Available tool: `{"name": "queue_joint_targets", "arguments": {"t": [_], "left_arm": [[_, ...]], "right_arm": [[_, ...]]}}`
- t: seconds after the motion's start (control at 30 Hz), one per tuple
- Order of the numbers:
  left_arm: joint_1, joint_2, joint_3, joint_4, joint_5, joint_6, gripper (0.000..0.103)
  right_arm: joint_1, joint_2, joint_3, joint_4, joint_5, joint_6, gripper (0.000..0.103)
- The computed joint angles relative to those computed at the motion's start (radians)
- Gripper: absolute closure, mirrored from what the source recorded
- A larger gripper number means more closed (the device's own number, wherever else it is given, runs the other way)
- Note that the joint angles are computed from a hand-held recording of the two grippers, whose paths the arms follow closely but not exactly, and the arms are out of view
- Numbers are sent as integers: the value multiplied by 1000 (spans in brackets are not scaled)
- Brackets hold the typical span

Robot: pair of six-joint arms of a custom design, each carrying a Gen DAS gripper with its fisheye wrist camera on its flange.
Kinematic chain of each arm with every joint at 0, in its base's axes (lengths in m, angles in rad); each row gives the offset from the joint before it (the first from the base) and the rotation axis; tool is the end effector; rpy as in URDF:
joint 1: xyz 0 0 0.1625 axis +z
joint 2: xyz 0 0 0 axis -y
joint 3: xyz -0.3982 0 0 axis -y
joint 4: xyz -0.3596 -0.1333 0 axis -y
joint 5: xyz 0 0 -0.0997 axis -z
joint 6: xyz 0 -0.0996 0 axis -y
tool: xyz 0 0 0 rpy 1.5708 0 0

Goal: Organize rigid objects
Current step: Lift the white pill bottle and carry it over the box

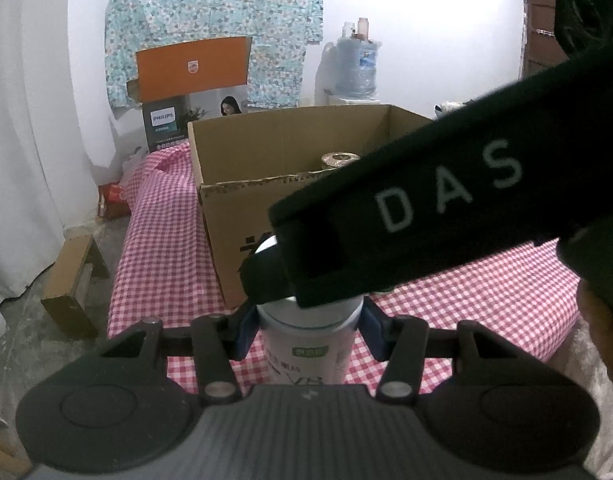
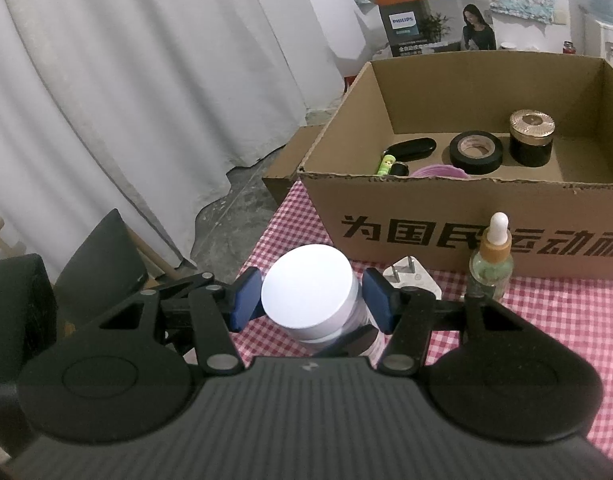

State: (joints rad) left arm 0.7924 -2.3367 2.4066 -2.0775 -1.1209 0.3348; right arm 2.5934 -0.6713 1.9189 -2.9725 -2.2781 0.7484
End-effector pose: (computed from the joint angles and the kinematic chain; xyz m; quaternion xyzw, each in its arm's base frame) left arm -0.0224 -0.2742 0.3853 0.4617 0.8335 -0.2539 0.1660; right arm 0.4933 -0.2209 0.0097 0.1014 -0.9302 0.3130 0.1626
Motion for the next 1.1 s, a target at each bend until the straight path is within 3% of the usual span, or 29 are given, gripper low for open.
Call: {"name": "queue_joint_targets", "arguments": {"t": [0.3, 0.6, 1.1], "left_arm": [[-13, -17, -4, 22, 10, -7, 49], [-70, -60, -25, 68, 55, -30, 49], [-246, -13, -114, 80, 171, -112, 49]], "right_arm": [[5, 0, 3, -9, 2, -7, 48], [26, -2, -12, -29, -11, -44, 48], [50, -26, -110, -79, -52, -265, 48]]}}
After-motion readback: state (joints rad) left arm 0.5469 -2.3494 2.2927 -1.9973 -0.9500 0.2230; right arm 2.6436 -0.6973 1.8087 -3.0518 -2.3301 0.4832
